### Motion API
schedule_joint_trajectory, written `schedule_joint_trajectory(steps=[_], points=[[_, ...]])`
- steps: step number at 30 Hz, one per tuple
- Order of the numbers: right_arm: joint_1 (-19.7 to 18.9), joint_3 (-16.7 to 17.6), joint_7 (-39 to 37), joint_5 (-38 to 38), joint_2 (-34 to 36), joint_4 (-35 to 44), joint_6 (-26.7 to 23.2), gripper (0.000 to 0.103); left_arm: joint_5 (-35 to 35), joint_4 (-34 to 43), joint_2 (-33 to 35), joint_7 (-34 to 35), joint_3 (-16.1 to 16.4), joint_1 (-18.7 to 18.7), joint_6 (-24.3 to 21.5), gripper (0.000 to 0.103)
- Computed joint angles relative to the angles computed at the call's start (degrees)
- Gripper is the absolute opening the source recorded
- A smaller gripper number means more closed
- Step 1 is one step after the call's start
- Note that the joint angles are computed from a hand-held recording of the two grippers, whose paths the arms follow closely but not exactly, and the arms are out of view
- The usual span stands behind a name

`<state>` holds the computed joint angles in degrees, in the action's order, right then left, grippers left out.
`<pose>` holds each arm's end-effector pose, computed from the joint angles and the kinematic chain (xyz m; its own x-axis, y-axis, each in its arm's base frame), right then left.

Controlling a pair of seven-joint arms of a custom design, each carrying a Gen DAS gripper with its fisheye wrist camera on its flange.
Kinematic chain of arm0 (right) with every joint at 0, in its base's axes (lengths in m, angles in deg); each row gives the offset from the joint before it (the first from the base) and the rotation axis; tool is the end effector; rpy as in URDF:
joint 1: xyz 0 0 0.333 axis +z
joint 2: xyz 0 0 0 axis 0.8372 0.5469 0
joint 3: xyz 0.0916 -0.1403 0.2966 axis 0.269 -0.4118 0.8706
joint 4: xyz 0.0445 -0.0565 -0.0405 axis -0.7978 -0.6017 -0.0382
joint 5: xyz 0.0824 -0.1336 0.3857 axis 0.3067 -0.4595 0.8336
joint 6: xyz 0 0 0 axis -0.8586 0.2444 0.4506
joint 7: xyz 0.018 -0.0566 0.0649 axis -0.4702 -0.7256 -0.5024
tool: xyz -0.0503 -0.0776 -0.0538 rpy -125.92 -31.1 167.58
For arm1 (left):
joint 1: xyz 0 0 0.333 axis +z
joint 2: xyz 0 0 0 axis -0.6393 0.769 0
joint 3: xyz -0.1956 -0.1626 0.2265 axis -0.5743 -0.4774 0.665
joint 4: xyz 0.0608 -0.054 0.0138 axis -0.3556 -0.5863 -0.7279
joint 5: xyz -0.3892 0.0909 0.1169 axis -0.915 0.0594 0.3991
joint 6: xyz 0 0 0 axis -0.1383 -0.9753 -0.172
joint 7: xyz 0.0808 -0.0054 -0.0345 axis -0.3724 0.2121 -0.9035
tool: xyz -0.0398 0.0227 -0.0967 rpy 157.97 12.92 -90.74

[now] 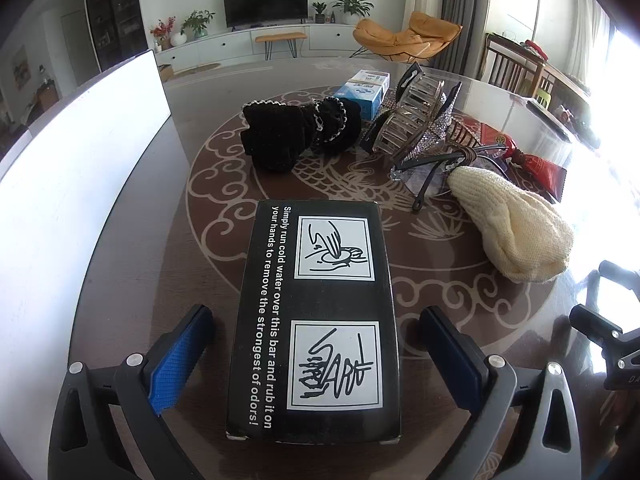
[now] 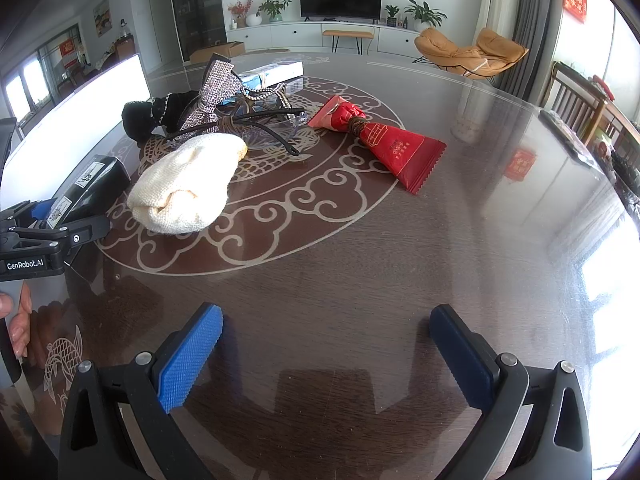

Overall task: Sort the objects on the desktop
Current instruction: 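Hold the open left tool around the black printed box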

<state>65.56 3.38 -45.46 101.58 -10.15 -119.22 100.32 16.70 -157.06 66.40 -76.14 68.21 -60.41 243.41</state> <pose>0.6103 0.1193 0.3003 0.4008 -0.9161 0.0056 -0.7428 -0.3286 -0.5833 0.5450 -0.3352 0.3223 0.1068 -0.9943 -0.0006 -0.8073 -0.0863 -0.5837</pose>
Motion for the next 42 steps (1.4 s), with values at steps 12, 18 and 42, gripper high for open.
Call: schedule_joint_trajectory(steps=[12, 18, 42], points=[[0.1, -0.1, 0.0, 0.0, 0.0, 0.0, 0.0, 0.103, -0.8, 0.1, -0.3, 0.9, -0.1, 0.2, -0.4, 0.103], [0.0, -0.1, -0.1, 0.1, 0.0, 0.0, 0.0, 0.103, -0.9, 0.2, -0.3, 0.9, -0.2, 0.1, -0.5, 0.103], [0.0, -0.1, -0.2, 0.1, 0.0, 0.0, 0.0, 0.103, -1.0, 0.2, -0.4, 0.9, -0.2, 0.1, -0.6, 0.103]])
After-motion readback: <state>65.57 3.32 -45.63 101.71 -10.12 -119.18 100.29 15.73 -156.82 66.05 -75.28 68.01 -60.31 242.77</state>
